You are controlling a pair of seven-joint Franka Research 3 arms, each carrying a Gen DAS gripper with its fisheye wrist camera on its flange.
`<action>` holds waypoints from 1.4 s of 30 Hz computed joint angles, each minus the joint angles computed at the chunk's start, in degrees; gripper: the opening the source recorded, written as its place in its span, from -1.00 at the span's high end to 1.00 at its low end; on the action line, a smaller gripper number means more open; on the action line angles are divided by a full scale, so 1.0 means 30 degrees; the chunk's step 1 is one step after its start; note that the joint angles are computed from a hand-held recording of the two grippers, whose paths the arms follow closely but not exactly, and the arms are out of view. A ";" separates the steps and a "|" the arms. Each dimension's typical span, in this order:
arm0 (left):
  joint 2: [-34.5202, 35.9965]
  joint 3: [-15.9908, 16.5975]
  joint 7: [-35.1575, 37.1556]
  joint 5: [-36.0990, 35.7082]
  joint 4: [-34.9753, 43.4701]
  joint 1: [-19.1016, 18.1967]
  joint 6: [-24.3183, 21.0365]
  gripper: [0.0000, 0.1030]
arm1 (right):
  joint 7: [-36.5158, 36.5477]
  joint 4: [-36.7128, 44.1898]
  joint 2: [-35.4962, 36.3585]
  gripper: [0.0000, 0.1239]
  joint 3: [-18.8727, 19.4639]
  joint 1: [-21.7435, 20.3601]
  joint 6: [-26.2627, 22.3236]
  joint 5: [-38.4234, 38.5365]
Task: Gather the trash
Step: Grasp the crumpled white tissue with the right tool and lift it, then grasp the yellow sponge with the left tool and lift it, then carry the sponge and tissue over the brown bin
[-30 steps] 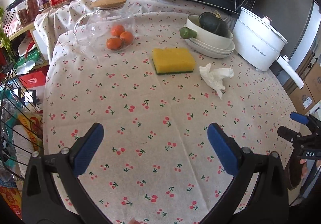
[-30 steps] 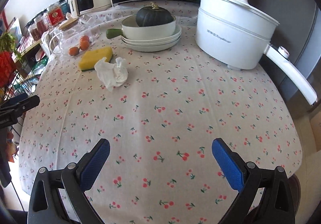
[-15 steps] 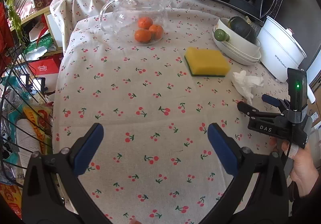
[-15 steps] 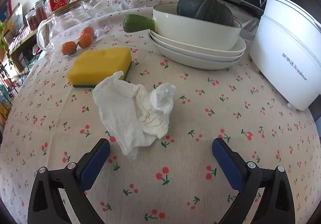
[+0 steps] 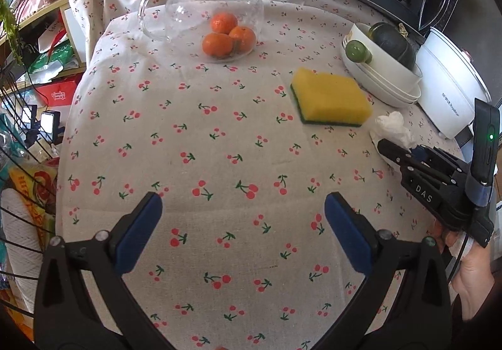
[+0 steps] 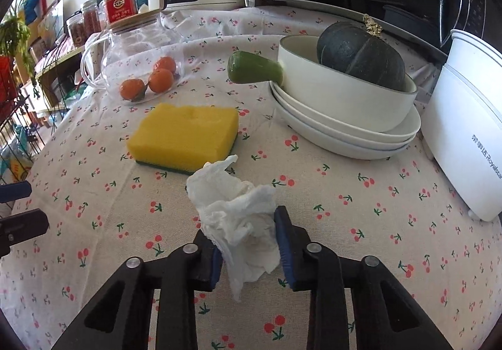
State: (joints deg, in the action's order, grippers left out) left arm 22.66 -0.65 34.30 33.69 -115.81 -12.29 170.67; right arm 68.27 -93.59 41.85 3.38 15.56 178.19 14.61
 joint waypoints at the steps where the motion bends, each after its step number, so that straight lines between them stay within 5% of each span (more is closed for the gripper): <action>1: 0.0233 -0.0071 0.0145 -0.0013 0.0319 0.0004 0.0023 -1.00 | -0.0213 -0.0110 -0.0108 0.68 0.0437 -0.0450 0.0046 0.0107; 6: 0.2083 -0.1663 0.2661 -0.1643 0.2592 0.0686 0.0021 -1.00 | -0.1227 -0.1530 -0.1188 0.74 0.2011 -0.2381 0.0532 0.0821; 10: 0.3769 -0.1111 0.3250 -0.1900 0.5269 -0.0509 -0.0687 -1.00 | -0.2484 -0.2860 -0.2071 0.74 0.3546 -0.4319 0.0916 0.1483; 15: 0.5613 0.1098 0.1700 -0.0398 0.8889 -0.2976 -0.3080 -1.00 | -0.3259 -0.3558 -0.2429 0.73 0.4550 -0.5908 0.0806 0.2476; 19: 0.7224 0.0807 0.1318 -0.0271 1.1656 -0.2939 -0.5419 -1.00 | -0.3860 -0.3970 -0.2638 0.74 0.4834 -0.6634 0.0724 0.3130; 23: 0.8195 0.0247 0.1209 -0.0782 1.2934 -0.2455 -0.5619 -0.98 | -0.4388 -0.4361 -0.2932 0.74 0.4916 -0.6984 0.0703 0.3607; 25: 0.8467 0.0020 0.1610 -0.0937 1.3290 -0.2284 -0.5788 -0.79 | -0.4625 -0.4673 -0.3221 0.74 0.4924 -0.7058 0.0723 0.3806; 31: 0.6969 0.0323 0.0807 -0.0667 1.0954 -0.2457 -0.4419 -0.64 | -0.4990 -0.6129 -0.4764 0.74 0.4607 -0.6919 0.0874 0.4305; 39: 0.3552 -0.0565 0.0612 -0.0266 0.7212 -0.2664 -0.4104 -0.64 | -0.4842 -0.9579 -0.8479 0.73 0.2890 -0.5704 0.0856 0.4836; 42: 0.2190 -0.0948 0.0453 0.0007 0.5865 -0.2814 -0.3956 -0.64 | -0.5882 -1.1103 -1.0061 0.73 0.3614 -0.6544 0.0782 0.6321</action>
